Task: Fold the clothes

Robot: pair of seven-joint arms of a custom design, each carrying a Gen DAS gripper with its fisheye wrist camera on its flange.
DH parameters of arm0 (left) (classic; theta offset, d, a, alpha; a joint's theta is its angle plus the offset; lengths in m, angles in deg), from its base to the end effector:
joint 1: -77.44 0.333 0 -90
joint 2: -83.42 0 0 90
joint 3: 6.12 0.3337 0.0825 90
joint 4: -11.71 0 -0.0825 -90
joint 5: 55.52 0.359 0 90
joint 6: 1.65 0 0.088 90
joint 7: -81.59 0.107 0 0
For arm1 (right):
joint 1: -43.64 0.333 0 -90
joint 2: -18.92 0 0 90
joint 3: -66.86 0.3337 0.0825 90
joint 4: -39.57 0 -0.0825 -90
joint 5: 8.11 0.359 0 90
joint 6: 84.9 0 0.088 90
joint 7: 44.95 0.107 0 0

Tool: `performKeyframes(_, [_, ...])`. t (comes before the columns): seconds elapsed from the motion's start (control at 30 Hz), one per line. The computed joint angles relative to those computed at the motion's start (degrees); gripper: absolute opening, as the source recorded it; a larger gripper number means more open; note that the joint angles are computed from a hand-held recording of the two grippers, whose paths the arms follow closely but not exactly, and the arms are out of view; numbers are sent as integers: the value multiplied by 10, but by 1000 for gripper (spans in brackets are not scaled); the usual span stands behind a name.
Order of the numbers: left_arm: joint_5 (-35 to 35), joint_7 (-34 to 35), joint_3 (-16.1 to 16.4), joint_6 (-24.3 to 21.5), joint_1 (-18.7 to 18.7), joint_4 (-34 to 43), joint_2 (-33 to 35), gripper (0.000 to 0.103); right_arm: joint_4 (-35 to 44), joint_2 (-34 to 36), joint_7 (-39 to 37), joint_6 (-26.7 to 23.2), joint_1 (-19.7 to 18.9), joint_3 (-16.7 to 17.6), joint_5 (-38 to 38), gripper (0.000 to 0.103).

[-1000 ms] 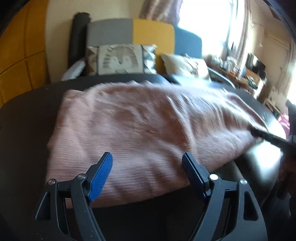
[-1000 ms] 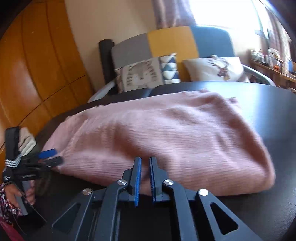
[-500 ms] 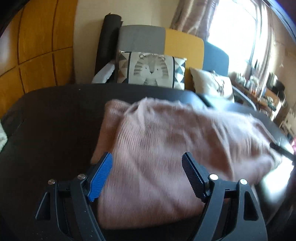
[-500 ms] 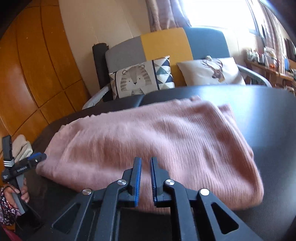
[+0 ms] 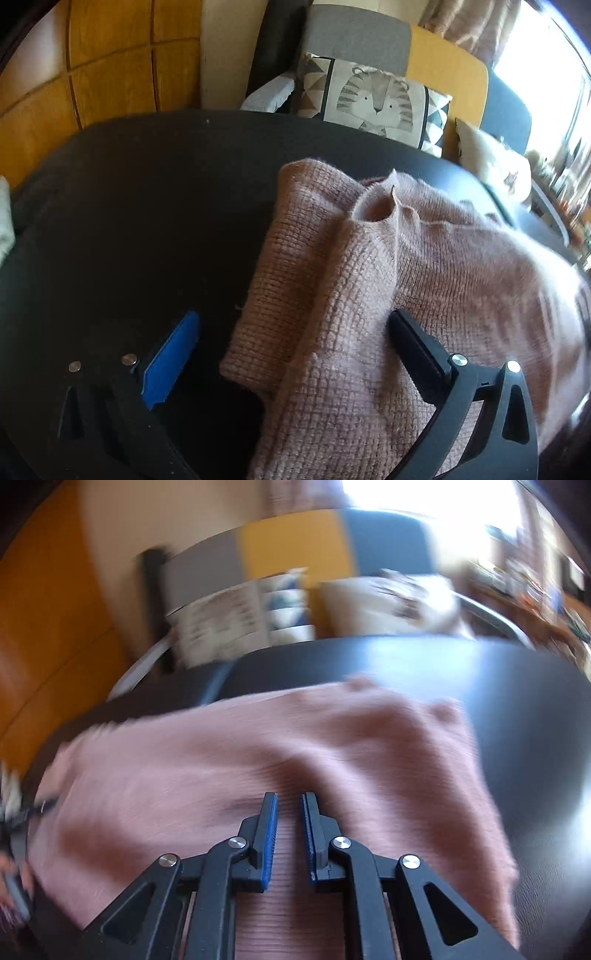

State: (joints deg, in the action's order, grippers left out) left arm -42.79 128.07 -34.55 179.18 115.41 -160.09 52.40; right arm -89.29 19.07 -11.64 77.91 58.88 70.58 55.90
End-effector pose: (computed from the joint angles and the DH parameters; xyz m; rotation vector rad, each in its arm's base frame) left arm 0.3269 0.0417 0.3843 -2.2828 1.0875 -0.4968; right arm 0.5150 0.1271 0.4418 -1.9198 1.3739 -0.2313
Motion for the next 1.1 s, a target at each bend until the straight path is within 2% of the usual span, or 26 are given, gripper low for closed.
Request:
performKeyframes(0.07, [4,-5,-13,-11,6,2,-10,103,3,4,-6,-8,-5,-3,23,5])
performKeyframes(0.17, [2,-32,-16,-26,-2,0,-43,99,-4,4,-7,22,2,5,12,5])
performKeyframes(0.23, [-7,-63,-18,-9,-17,-9,-82,97,-5,3,-12,28,4,6,16,5])
performKeyframes(0.3, [-10,-75,-34,31,-28,-9,-102,96,-6,3,-20,28,5,6,27,5])
performKeyframes(0.33, [-13,-76,-46,52,-30,-6,-108,86,-5,3,-20,26,5,6,29,5])
performKeyframes(0.37, [-14,-68,-53,72,-37,2,-101,72,-5,2,-18,27,6,6,29,5])
performKeyframes(0.43, [-3,-26,-43,101,-74,37,-39,60,-6,2,-17,34,8,7,25,5])
performKeyframes(0.53, [8,23,-20,112,-128,80,58,53,-11,0,-10,52,12,10,13,5])
performKeyframes(0.6, [2,42,-32,102,-128,91,91,46,-13,0,-10,57,14,10,10,5])
performKeyframes(0.63, [-3,51,-31,91,-130,96,105,39,-12,-1,-11,56,14,9,12,5])
performKeyframes(0.67, [-7,59,-29,104,-129,91,116,40,-11,-1,-14,54,14,9,17,5])
performKeyframes(0.7, [-13,66,-24,132,-130,75,116,41,-11,-1,-17,51,14,8,20,5])
performKeyframes(0.83, [-12,98,44,141,-180,52,109,47,-11,-1,-19,52,15,8,27,5])
performKeyframes(0.97, [11,101,162,159,-250,32,115,47,-12,-2,-18,54,17,9,27,5])
performKeyframes(1.0, [35,85,173,163,-244,30,115,47,-13,-2,-18,54,17,9,27,5])
performKeyframes(1.03, [19,101,165,156,-233,27,110,47,-13,-3,-17,55,17,9,27,5])
performKeyframes(1.07, [-37,147,137,143,-218,22,100,47,-14,-3,-17,55,18,9,27,5])
performKeyframes(1.1, [-53,168,128,140,-210,18,94,47,-14,-3,-18,55,18,8,28,5])
